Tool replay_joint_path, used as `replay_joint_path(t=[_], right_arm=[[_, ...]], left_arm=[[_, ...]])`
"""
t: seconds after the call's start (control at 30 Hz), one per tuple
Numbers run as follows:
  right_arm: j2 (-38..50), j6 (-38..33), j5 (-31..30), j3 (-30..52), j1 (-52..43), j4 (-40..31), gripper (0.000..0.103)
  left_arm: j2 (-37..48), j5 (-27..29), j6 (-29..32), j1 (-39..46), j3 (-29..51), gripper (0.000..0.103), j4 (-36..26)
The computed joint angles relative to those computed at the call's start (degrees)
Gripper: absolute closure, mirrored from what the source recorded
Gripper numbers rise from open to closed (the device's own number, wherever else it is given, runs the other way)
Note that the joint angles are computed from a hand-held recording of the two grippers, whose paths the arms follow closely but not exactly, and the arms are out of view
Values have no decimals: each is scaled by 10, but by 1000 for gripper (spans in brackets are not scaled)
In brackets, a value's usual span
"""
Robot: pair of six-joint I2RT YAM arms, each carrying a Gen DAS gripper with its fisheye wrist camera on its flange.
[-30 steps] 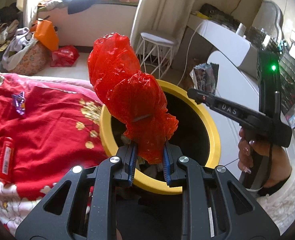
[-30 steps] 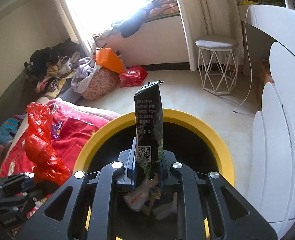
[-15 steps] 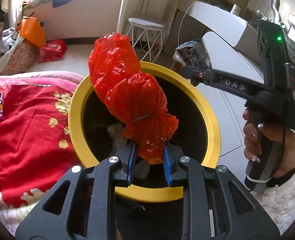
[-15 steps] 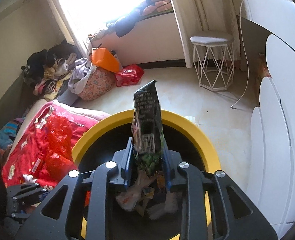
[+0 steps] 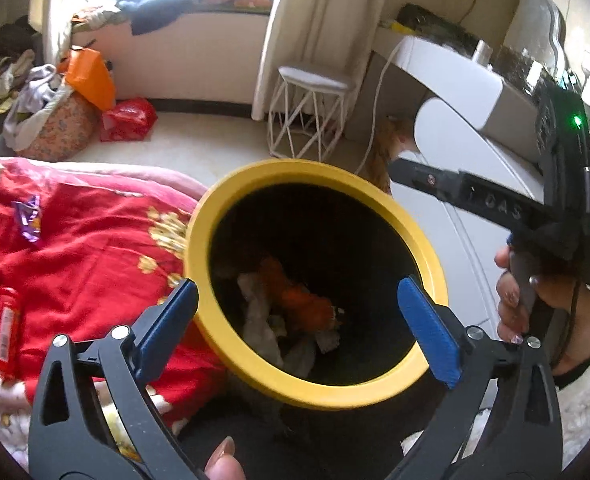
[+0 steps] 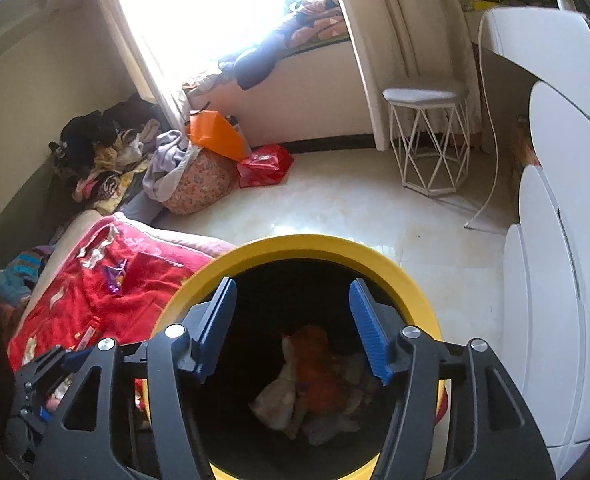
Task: Collect trash
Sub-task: 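Open both tools to drop the net bag and pea bag into the bin, then move both tools back over the red bottle and purple wrapper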
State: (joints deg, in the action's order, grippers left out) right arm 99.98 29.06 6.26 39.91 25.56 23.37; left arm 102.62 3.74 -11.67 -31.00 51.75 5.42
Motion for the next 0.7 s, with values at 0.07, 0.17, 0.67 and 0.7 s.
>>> replay_joint_path(t=[0.07,0.17,0.67,0.7], right_arm=[[-7,-5,6,1,6,-4,43],[-12,-10,19,8,22,-11,40],[1,-38,44,74,88,-43,38],[4,-41,45,83,95,-47,38]], left_arm=[[-15,-7,-4,4,-11,11,7],[-35,-18,-8,10,-27,11,17],[-151,-64,0,62,-111,11,51],[-156,-64,-1,65,-116,11,53]])
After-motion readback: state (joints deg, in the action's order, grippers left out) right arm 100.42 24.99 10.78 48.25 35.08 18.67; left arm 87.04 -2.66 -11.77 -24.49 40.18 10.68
